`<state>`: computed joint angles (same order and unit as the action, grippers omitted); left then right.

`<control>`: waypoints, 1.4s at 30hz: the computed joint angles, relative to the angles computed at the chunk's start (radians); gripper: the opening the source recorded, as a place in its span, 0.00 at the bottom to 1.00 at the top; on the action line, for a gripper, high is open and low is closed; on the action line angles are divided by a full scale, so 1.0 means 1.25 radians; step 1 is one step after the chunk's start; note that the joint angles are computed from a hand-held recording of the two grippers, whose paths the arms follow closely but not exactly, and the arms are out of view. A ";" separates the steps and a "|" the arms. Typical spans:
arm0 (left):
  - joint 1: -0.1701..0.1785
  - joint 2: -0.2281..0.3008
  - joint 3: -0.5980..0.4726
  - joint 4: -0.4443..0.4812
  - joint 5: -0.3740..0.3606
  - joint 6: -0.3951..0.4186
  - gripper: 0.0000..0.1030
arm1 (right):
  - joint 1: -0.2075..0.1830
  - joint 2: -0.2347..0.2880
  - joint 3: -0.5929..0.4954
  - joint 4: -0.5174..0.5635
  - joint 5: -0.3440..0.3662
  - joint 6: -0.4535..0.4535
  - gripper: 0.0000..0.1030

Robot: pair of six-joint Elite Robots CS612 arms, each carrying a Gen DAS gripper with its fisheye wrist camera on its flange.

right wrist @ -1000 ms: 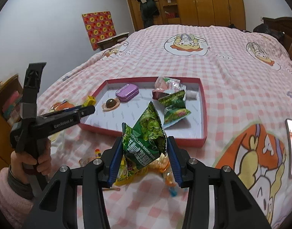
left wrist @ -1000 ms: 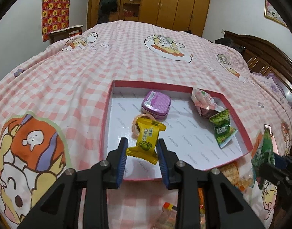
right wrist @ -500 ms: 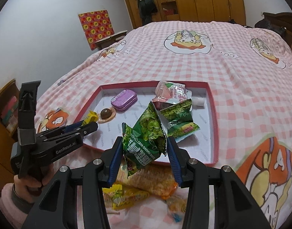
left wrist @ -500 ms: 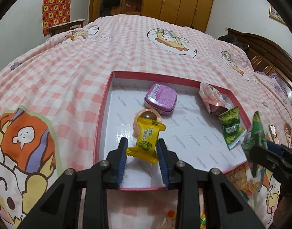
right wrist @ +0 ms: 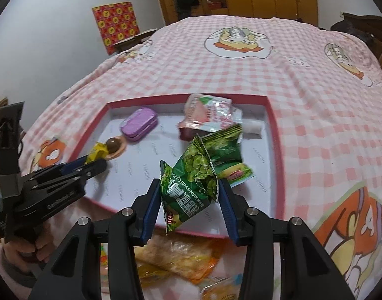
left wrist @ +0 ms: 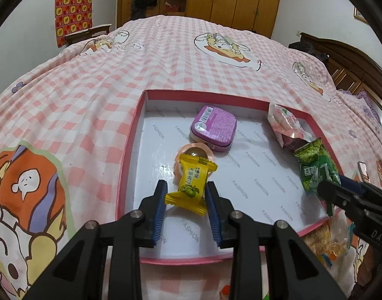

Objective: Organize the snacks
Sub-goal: 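Lower the yellow candy and green bag into the box and open both grippers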

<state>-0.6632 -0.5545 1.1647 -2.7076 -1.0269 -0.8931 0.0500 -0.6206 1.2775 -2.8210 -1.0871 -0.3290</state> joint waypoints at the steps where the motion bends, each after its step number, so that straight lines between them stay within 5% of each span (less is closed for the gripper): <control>1: 0.000 0.001 -0.003 0.005 0.002 0.001 0.31 | 0.000 0.003 -0.005 0.002 -0.004 0.004 0.45; 29: 0.000 0.024 -0.042 0.037 0.036 0.025 0.32 | -0.005 0.041 -0.045 -0.035 -0.048 0.034 0.45; 37: -0.004 0.021 -0.031 -0.008 0.033 0.038 0.55 | -0.008 0.041 -0.034 -0.071 -0.031 0.044 0.48; 42: -0.005 0.012 -0.020 -0.002 0.026 0.018 0.58 | -0.010 0.036 -0.024 -0.084 -0.014 0.041 0.59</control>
